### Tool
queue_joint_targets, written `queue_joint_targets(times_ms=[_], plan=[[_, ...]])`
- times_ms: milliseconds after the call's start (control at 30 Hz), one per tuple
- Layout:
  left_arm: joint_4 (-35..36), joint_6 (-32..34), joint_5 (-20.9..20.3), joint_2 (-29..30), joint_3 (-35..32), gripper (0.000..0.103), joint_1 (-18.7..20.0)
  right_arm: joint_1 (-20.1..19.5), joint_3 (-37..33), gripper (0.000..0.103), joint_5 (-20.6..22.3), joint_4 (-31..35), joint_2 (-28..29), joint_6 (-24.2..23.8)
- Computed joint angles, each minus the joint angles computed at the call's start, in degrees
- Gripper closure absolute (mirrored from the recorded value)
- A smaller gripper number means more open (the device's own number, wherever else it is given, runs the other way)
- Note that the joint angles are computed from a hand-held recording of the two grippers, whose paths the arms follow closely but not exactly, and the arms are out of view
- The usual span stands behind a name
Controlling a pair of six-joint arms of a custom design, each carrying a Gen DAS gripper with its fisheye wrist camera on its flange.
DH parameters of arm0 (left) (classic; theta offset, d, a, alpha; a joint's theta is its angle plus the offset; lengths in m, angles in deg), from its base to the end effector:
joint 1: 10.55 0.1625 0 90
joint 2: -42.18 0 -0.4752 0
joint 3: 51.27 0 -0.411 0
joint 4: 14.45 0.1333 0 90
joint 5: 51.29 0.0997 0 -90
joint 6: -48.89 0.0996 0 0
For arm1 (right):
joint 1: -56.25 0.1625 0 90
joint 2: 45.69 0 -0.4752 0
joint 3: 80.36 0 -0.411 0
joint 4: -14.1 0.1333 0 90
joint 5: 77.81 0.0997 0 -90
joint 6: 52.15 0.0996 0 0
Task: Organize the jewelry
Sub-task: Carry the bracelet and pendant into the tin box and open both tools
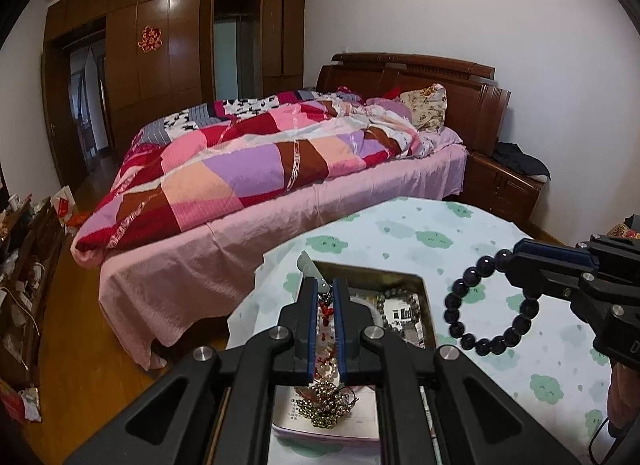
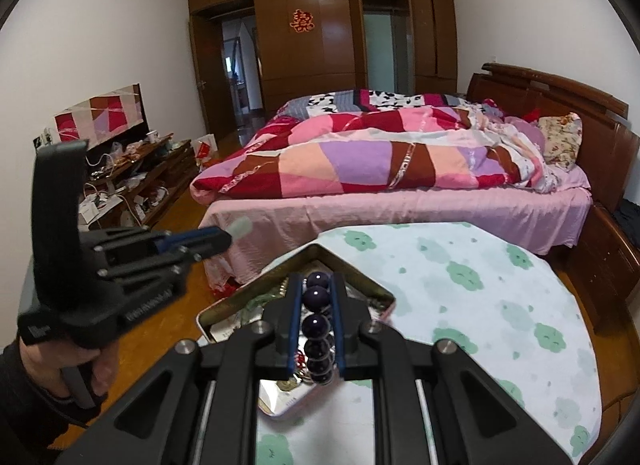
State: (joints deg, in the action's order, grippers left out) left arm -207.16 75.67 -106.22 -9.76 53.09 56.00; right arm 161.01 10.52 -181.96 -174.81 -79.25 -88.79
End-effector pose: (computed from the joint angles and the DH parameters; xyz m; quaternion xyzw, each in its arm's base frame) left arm -0.0918 -0.6905 0.2356 0.2504 0.8359 -0.3971 0.2844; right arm 0.2981 -0.7039 0.0732 0.3629 -0.8549 0.3241 0.1799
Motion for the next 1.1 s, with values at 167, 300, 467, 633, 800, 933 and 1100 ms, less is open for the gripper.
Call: queue_joint_targets(times_ms=[167,300,467,633,800,933,1100], plan=[[1.19,-0.84,-0.18,0.69,-0.63,0.097,0.85,0.28,-1.13,0.087,-0.10,1.31,1.28,-0.08],[2.24,-1.69,-0.34,1.03,-1.01,0.097,1.51,0.37,-1.64,0.087,-0.14,2.04,2.18,-0.01],[3.57,-3.01,-0.58,1.29,-1.23,0.097,2.21,0.10,-2.48,0.087,-0.57,3.48,3.34,0.67],[4.52,-3.82,-0.78,1.54,-1.40,0.097,2.64,-0.09,-2.83,0.087,-1.17,4.46,4.02,0.86],[5.87,-4.63,-1.02,1.93,-1.76,0.097,3.08,-0.37,-3.41,0.087,-1.52,5.43,4.78,1.18],[6.64,-5.07,-0.86,2.27,-2.01,0.097,3.51,-0.58,-3.54,0.087,-2.13,6.08,5.35,1.44],[7.73,-5.49,-0.29,2.95,-2.29,0.097,4.02,-1.06,-3.45,0.087,-2.93,6.38,5.81,1.81]])
